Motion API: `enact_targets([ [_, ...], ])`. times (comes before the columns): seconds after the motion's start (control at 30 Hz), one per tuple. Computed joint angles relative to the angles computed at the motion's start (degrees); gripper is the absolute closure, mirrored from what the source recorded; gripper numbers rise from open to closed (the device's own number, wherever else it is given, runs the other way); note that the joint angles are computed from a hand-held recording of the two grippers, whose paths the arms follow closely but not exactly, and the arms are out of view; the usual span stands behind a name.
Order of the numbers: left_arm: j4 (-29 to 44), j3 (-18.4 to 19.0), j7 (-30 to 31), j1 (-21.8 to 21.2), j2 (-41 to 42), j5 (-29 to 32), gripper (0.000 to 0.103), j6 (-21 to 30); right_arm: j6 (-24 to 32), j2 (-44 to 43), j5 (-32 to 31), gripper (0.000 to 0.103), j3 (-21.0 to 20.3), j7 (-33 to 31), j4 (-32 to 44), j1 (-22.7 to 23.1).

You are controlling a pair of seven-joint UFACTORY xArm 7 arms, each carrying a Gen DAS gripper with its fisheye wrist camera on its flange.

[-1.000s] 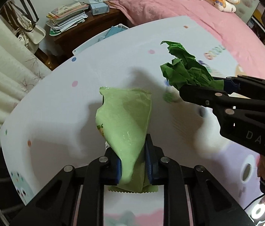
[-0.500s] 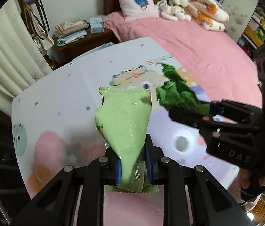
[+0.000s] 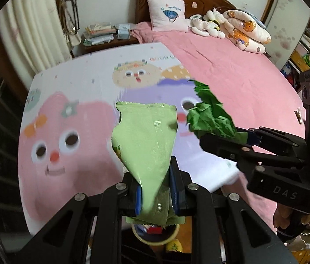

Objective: Collect trash
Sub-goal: 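Carry the light green packet and green paper down over the bin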

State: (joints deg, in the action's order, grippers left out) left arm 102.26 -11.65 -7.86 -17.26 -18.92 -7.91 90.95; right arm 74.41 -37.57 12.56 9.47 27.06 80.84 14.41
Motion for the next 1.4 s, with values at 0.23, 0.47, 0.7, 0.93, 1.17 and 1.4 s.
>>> enact_targets([
  [0.23,-11.83,-0.64,-5.45,-0.50,-12.02,-3.34,0.084,2.95,4.93,-12.04,4.01,0.067,0.83,5.35,-8.34,1.69],
  [0.47,-22.65,-2.22,-5.03,-1.44,-21.39,-3.34,0.084,4.69,9.58,-21.46,7.24,0.067,3.60,11.41,-17.77,2.74],
  [0.7,-35.20,-1.59,-4.71,-2.28,-28.63,-6.12,0.084,4.24,11.65,-27.52,10.55,0.067,7.14,16.60,-27.18,4.62],
  [0.93,-53.55,-1.21,-3.37,-3.92,-37.88,-8.89,0.084,-0.11,9.10,-32.44,13.78,0.067,11.85,21.89,-39.76,7.75],
  [1.17,-73.67,-1.25,-3.22,-6.02,-44.50,-11.90,0.084,-9.23,-1.66,-33.03,17.31,0.067,17.91,25.83,-55.03,14.37],
  [1.4,-86.30,-3.29,-4.77,-10.82,-41.37,-12.62,0.073,-23.83,-16.62,-25.93,21.29,0.064,22.95,29.53,-65.83,21.62],
])
